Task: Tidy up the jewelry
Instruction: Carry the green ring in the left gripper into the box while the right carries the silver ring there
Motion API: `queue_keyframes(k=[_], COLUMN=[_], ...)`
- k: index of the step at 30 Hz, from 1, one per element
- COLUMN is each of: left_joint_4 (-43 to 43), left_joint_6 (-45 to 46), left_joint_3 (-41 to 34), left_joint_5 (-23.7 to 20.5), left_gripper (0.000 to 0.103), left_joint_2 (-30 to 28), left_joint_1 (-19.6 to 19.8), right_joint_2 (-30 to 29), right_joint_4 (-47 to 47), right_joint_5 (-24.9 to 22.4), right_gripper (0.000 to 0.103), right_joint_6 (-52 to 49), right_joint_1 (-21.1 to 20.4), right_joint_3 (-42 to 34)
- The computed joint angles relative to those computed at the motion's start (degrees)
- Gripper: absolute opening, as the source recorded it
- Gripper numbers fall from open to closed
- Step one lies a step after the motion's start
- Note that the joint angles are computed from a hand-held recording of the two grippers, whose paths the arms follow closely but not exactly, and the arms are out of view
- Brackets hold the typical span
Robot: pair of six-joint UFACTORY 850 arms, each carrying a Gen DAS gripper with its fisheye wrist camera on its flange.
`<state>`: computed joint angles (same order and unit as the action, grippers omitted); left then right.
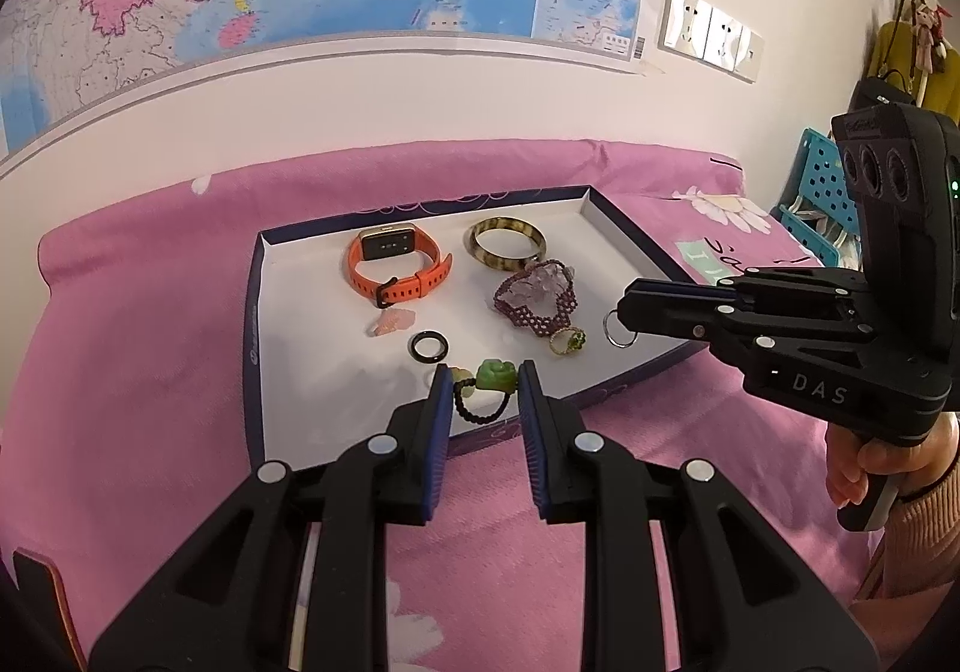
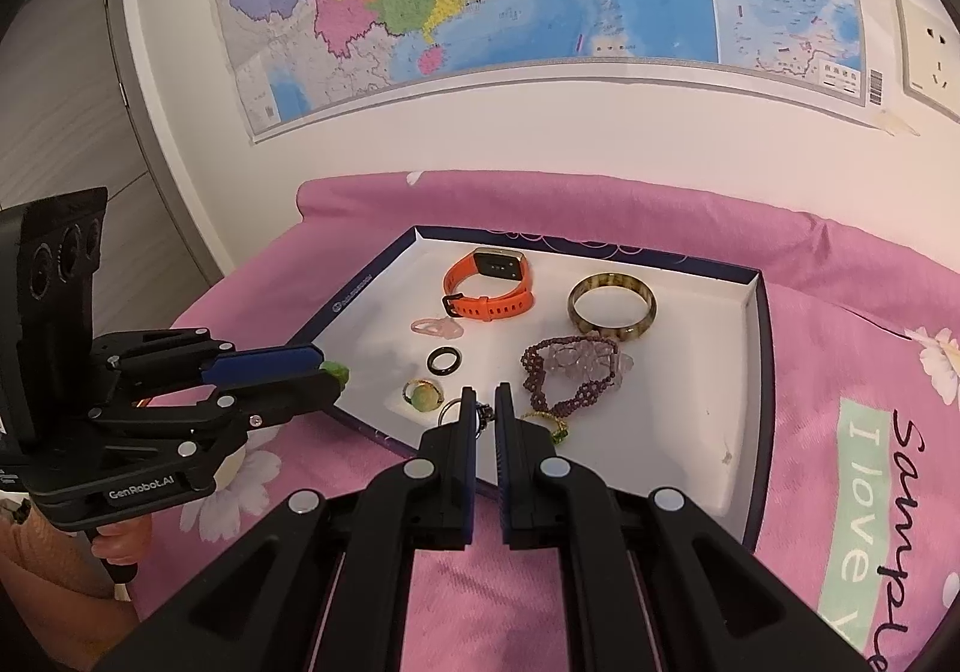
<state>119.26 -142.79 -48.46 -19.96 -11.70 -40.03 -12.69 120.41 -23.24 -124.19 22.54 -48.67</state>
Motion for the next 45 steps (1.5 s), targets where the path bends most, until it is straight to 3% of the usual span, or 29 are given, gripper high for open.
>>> queue_keyframes(k=[33,45], left_joint_4=[-4.1,-7.5], left_joint_6=[4.3,7.3], left_joint_3=[-2.9,-4.9], left_joint_5=[0.8,2.5], left_gripper=[0.022,0.022], left_joint_2=[-2.5,-4.7], left_joint_1=[1.1,2.6], right_joint_2=[-3.1,-6.0], right_joint_4=[-1.5,-2.6], right_joint_5=[2.1,4.9], right_gripper=[0.005,0.005], right_joint_6=[1.8,3.6], right_joint_1=[0.1,0.5], right_joint_3=[-3.8,-6.7])
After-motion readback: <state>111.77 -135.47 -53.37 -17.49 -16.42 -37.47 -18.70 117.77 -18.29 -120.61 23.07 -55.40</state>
